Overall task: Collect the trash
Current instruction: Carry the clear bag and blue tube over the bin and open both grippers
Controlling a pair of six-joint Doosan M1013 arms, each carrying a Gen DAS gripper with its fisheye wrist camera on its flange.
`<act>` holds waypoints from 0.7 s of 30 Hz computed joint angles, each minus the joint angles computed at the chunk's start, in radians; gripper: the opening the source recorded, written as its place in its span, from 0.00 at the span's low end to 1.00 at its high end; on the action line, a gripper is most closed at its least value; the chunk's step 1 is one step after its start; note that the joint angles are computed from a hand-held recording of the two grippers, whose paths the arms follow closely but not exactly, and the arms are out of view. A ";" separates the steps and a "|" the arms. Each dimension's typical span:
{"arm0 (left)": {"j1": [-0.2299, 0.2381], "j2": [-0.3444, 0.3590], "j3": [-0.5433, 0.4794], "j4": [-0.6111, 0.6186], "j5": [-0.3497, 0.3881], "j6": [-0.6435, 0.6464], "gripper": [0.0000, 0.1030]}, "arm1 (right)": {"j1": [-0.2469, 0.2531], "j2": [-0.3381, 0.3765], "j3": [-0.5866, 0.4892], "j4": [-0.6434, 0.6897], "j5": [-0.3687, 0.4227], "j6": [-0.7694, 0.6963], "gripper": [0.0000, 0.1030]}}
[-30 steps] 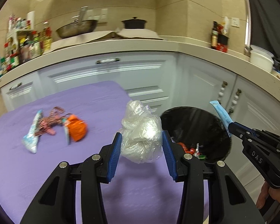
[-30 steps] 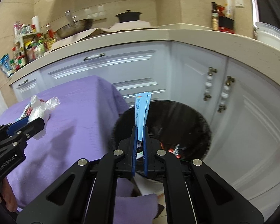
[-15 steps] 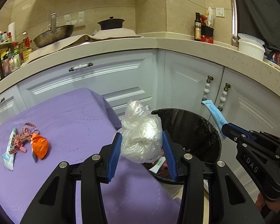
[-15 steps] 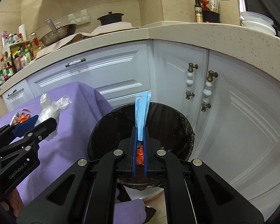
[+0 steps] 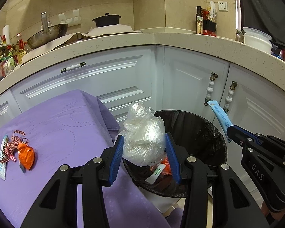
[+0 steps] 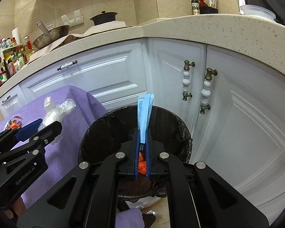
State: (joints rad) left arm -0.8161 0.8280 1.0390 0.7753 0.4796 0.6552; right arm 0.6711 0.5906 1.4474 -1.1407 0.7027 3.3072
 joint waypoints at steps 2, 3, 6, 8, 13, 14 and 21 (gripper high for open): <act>0.000 0.008 -0.013 -0.011 0.006 0.014 0.43 | -0.002 0.003 -0.003 0.002 -0.001 -0.002 0.06; 0.000 0.011 -0.019 -0.014 0.008 0.017 0.43 | -0.004 0.003 -0.002 0.000 -0.002 0.000 0.06; -0.001 0.021 -0.034 -0.016 0.015 0.026 0.43 | -0.007 0.006 -0.005 0.000 -0.002 0.002 0.06; -0.001 0.027 -0.044 -0.012 0.020 0.028 0.43 | -0.009 0.009 -0.008 -0.003 -0.002 0.004 0.06; 0.002 0.048 -0.080 -0.053 0.047 0.068 0.48 | -0.018 0.017 -0.013 -0.005 -0.007 0.015 0.11; 0.004 0.052 -0.090 -0.081 0.057 0.085 0.48 | -0.019 0.017 -0.013 -0.009 -0.006 0.023 0.16; 0.005 0.054 -0.094 -0.091 0.059 0.076 0.61 | -0.019 0.020 -0.016 -0.003 -0.005 0.021 0.19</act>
